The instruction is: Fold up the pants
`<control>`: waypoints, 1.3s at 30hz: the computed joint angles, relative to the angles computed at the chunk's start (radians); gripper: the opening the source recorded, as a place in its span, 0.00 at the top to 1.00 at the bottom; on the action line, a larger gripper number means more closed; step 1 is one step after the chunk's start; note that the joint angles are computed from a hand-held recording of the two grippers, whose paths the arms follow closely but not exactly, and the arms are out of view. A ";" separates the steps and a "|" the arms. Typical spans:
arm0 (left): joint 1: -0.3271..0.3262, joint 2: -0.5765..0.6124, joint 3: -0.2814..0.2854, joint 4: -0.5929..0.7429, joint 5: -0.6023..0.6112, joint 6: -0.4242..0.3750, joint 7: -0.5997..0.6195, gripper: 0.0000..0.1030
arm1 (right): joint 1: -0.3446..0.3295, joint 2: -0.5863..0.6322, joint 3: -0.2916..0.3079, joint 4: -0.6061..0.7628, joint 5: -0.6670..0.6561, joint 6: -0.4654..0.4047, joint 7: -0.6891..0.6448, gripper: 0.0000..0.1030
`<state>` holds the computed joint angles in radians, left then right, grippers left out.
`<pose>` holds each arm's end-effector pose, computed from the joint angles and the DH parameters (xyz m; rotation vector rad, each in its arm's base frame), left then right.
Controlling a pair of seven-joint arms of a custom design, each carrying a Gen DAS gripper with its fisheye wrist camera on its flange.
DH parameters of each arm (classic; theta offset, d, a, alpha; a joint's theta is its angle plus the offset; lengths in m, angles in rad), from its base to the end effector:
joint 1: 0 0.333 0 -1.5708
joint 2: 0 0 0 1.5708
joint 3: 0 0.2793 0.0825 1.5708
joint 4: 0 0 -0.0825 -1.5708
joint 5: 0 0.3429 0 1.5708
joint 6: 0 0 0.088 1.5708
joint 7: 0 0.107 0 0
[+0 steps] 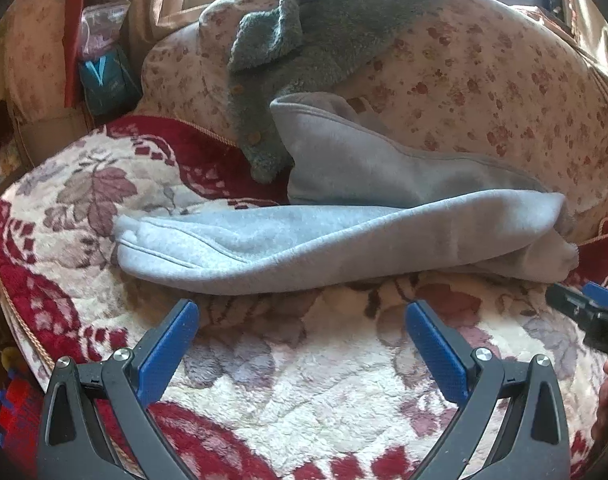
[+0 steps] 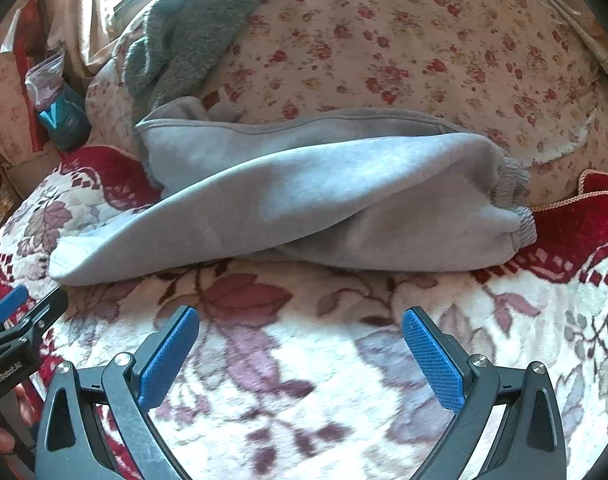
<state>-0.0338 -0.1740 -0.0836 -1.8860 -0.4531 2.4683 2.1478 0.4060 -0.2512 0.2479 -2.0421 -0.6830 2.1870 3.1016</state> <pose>0.5177 -0.0639 0.6378 -1.3480 2.1580 -0.9747 0.3956 0.2878 0.5703 -1.1919 2.1930 -0.7153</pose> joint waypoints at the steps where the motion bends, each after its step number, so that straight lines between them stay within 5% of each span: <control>1: 0.001 0.010 0.000 0.014 0.000 -0.012 -0.013 0.00 | -0.003 -0.012 -0.008 -0.010 0.005 0.000 -0.008 0.00; 9: 0.014 0.100 -0.005 0.116 0.009 -0.042 -0.061 0.00 | -0.088 -0.154 -0.105 -0.132 0.093 0.070 -0.144 0.00; 13: 0.033 0.192 -0.005 0.231 0.008 -0.130 -0.151 0.00 | -0.159 -0.200 -0.163 -0.179 0.195 0.126 -0.165 0.00; 23: 0.075 0.369 -0.031 0.443 -0.033 -0.253 -0.334 0.00 | -0.268 -0.146 -0.233 -0.209 0.413 0.298 -0.191 0.00; 32: 0.072 0.417 -0.051 0.476 -0.015 -0.222 -0.413 0.00 | -0.280 -0.076 -0.267 -0.196 0.543 0.386 -0.269 0.01; 35: 0.086 0.414 -0.054 0.484 -0.033 -0.262 -0.417 0.00 | -0.284 -0.075 -0.272 -0.221 0.577 0.428 -0.298 0.13; 39: 0.097 0.366 -0.048 0.414 -0.064 -0.222 -0.388 0.00 | -0.266 -0.093 -0.293 -0.268 0.636 0.486 -0.378 0.39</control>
